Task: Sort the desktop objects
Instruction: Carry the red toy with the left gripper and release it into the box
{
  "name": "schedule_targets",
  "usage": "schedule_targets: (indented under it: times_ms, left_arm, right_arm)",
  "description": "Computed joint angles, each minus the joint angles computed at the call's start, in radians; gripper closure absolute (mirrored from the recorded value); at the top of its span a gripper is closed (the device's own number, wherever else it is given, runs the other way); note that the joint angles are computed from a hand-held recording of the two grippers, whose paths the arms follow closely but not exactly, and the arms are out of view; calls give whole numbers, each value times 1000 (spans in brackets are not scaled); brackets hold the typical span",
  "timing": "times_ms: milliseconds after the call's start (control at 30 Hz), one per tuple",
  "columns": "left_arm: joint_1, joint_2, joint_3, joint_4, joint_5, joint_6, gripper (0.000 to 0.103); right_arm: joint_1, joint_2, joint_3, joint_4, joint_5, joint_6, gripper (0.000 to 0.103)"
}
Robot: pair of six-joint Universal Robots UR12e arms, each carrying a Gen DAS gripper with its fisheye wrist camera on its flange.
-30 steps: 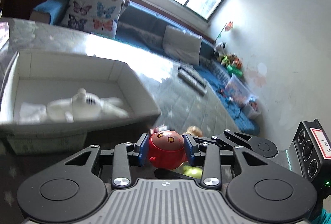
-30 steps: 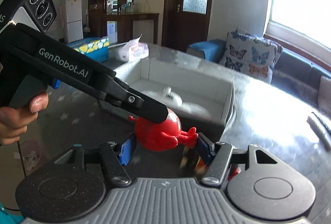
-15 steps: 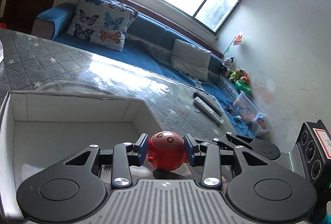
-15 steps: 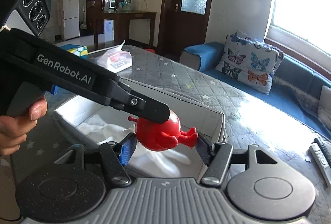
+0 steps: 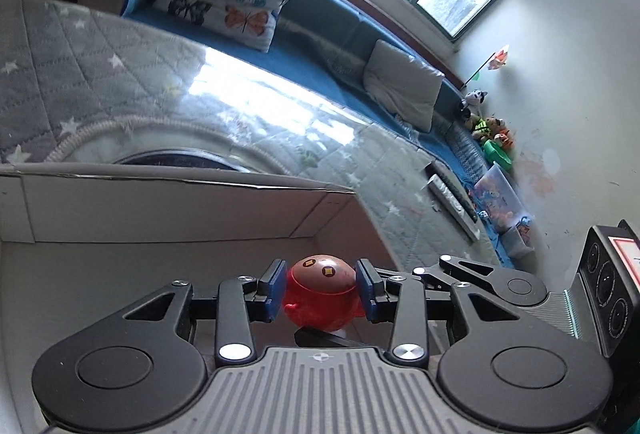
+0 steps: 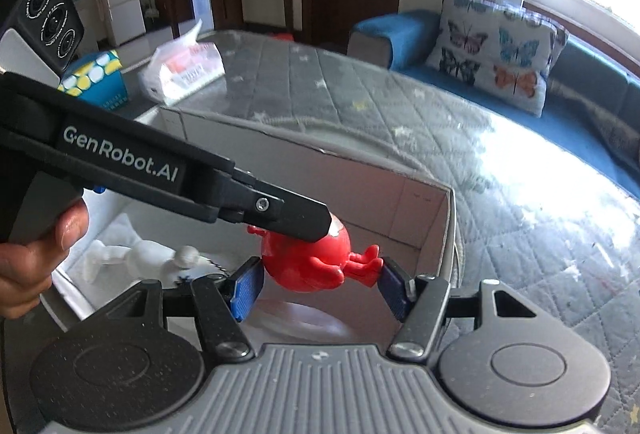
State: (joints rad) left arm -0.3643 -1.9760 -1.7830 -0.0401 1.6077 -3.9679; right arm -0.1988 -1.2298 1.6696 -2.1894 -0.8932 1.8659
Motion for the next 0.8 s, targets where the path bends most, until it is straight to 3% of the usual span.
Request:
schedule_targets:
  times_ms: [400, 800]
  left_arm:
    - [21, -2, -4, -29, -40, -47, 62]
    - [19, -3, 6, -45, -31, -58, 62]
  right_arm:
    - [32, -1, 30, -81, -80, -15, 39]
    - [21, -4, 21, -53, -45, -11, 38]
